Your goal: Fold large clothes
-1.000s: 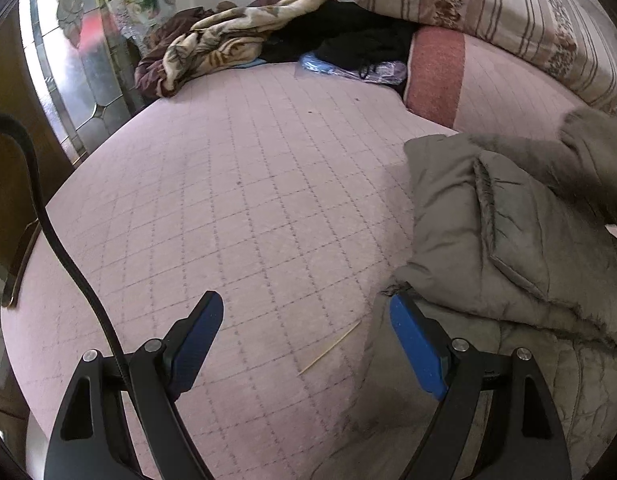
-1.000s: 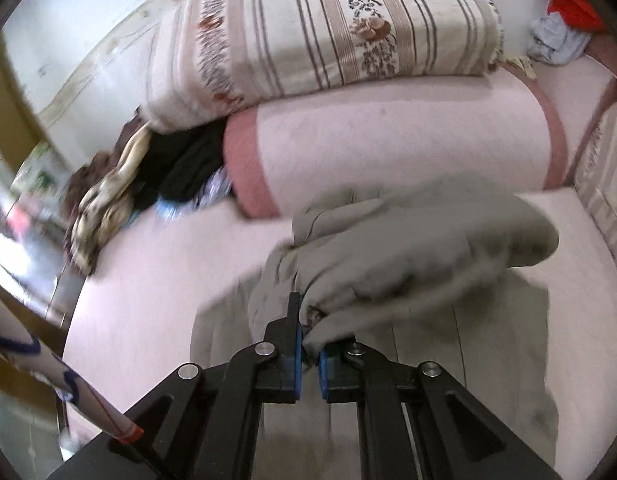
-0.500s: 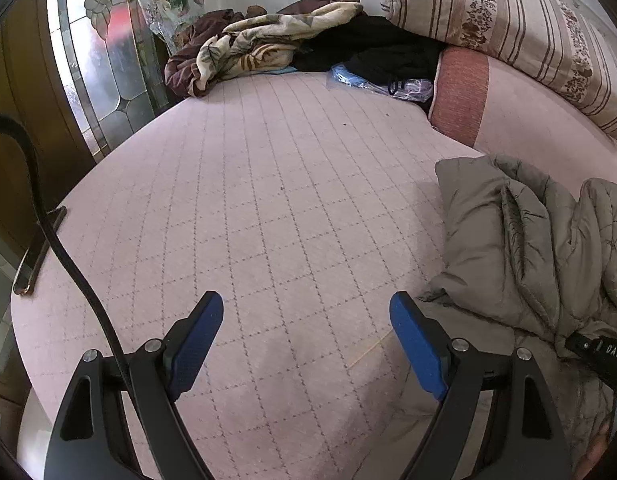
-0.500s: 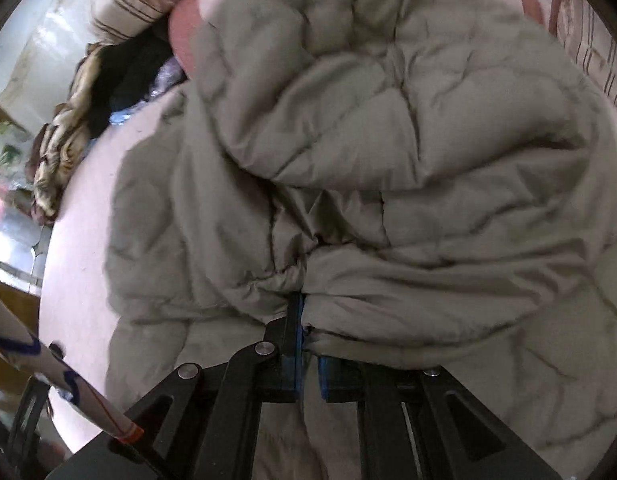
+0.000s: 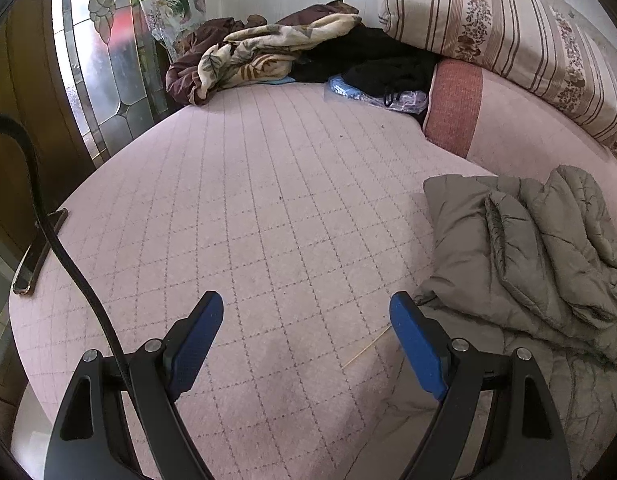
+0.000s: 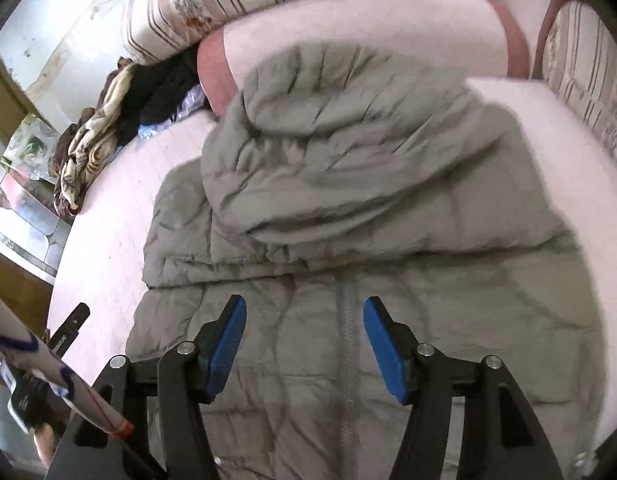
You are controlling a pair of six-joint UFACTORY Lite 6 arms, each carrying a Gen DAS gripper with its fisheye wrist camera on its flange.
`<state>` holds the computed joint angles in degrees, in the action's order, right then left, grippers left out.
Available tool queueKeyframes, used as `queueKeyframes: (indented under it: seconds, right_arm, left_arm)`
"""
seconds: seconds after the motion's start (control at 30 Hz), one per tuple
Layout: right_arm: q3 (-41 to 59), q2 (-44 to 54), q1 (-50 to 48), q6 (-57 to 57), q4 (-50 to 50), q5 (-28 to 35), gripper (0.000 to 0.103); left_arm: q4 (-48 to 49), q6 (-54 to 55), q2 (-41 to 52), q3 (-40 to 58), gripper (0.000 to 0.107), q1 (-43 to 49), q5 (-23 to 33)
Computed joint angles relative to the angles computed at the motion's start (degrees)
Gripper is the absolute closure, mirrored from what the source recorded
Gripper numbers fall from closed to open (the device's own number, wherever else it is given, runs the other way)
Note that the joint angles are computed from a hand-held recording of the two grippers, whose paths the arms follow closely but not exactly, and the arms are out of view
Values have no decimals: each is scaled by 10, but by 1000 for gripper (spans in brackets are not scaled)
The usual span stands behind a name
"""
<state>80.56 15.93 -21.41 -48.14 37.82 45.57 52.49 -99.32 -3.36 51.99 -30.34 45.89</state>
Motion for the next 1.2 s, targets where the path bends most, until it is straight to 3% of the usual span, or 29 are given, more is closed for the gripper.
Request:
queueKeyframes:
  seconds: [0.1, 0.2, 0.33, 0.5, 0.63, 0.8, 0.93, 1.03, 1.2]
  right_arm:
    - [60, 1, 9, 35, -40, -54, 37]
    - [182, 92, 55, 166, -161, -106, 37]
    - [289, 218, 89, 306, -303, -109, 37]
    - [284, 302, 69, 291, -247, -70, 38]
    - [258, 270, 49, 264, -219, -73, 36]
    - [107, 93, 56, 216, -185, -170, 36]
    - [102, 72, 123, 273, -246, -197, 36]
    - [148, 128, 187, 362, -322, -182, 36]
    - [327, 307, 251, 455, -409, -71, 36]
  left_arm:
    - [4, -4, 1, 3, 22, -7, 3]
    - [6, -1, 15, 15, 22, -12, 6]
    - [11, 5, 35, 32, 22, -16, 12]
    - [12, 8, 47, 44, 22, -20, 9]
    - [4, 18, 49, 46, 22, -27, 9]
    - [11, 5, 40, 41, 22, -35, 16]
    - [4, 10, 45, 41, 22, -30, 14]
    - [4, 11, 43, 38, 22, -26, 14]
    - [11, 8, 38, 31, 22, -13, 24]
